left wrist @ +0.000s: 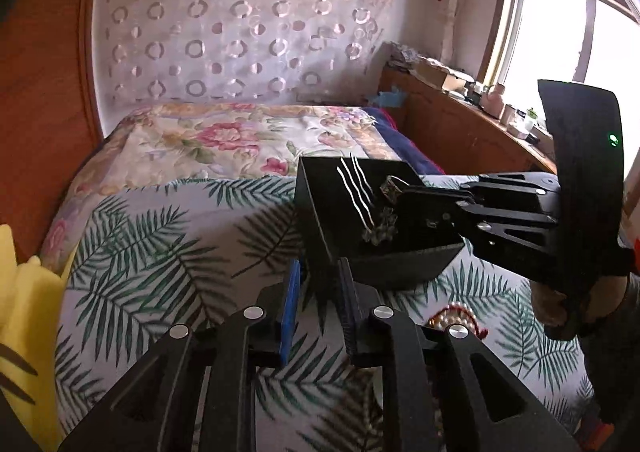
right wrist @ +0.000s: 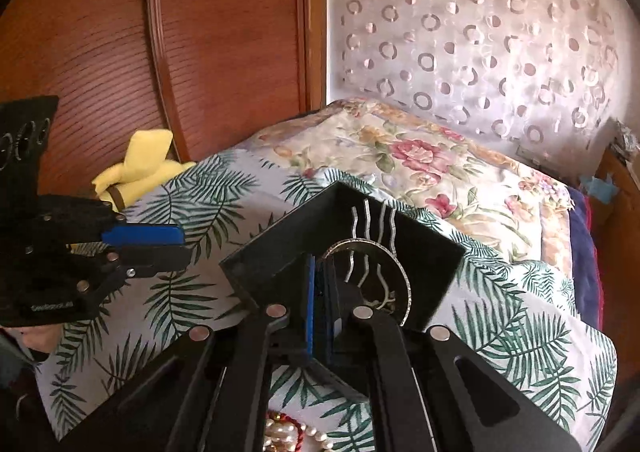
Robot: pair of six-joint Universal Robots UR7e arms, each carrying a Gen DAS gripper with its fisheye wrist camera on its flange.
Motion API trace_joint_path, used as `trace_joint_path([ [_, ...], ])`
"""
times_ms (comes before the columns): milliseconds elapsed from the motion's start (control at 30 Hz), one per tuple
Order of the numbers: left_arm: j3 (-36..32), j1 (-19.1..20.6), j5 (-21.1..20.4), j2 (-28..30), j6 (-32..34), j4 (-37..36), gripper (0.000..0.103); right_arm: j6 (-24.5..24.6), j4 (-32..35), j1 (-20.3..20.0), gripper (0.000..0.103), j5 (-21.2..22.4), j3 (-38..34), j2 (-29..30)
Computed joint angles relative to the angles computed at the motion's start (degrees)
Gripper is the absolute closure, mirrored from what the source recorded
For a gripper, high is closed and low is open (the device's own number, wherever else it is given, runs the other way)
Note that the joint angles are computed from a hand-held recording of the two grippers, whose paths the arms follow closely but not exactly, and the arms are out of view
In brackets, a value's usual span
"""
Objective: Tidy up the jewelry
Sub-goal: 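Open the left gripper over the box while the right gripper drops the silver bangle inside, then grasp the jade bangle with the left gripper while the right gripper grasps the red-bead bracelet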
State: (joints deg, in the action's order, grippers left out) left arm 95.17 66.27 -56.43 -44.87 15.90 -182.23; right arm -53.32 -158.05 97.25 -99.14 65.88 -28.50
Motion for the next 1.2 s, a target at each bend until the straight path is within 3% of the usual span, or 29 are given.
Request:
trace_joint_path([
  [100,1.5,-0.4,0.5,-0.4,0.1,-0.8,0.077,0.3,-1.0,0.1,0.097,-1.6,-0.2,0.8],
  [333,5.8,-0.6,0.3,-1.8,-1.3,-2.8,0.07,1.7,-3.1,-0.2,0.096,-1.9,1.6,-0.4],
  [533,8.8,-1.5,-0.3,-1.9,-1.4,-4.4,0.057,2.3,-9.0,-1.7,0.095,0.2,12.3,-6.8],
  [700,10.8,-2.0,-1.0,-1.3,-1.3,-5.6,0.045,2.3,-13.1,-3.4,0.094,-1.0,20.4,-10.8],
  [833,10.9,-2.3,-1.2,-0.4,-1.0,-4.6,0.032,2.6,-16.7,-4.9,0.079,-1.8,25.2,-12.7],
  [1200,8.9,-3.4,0.5,1.8,-1.4,0.3,0.026,4.9,-18.1,-6.6,0.078,-0.7,26.7,-13.2],
])
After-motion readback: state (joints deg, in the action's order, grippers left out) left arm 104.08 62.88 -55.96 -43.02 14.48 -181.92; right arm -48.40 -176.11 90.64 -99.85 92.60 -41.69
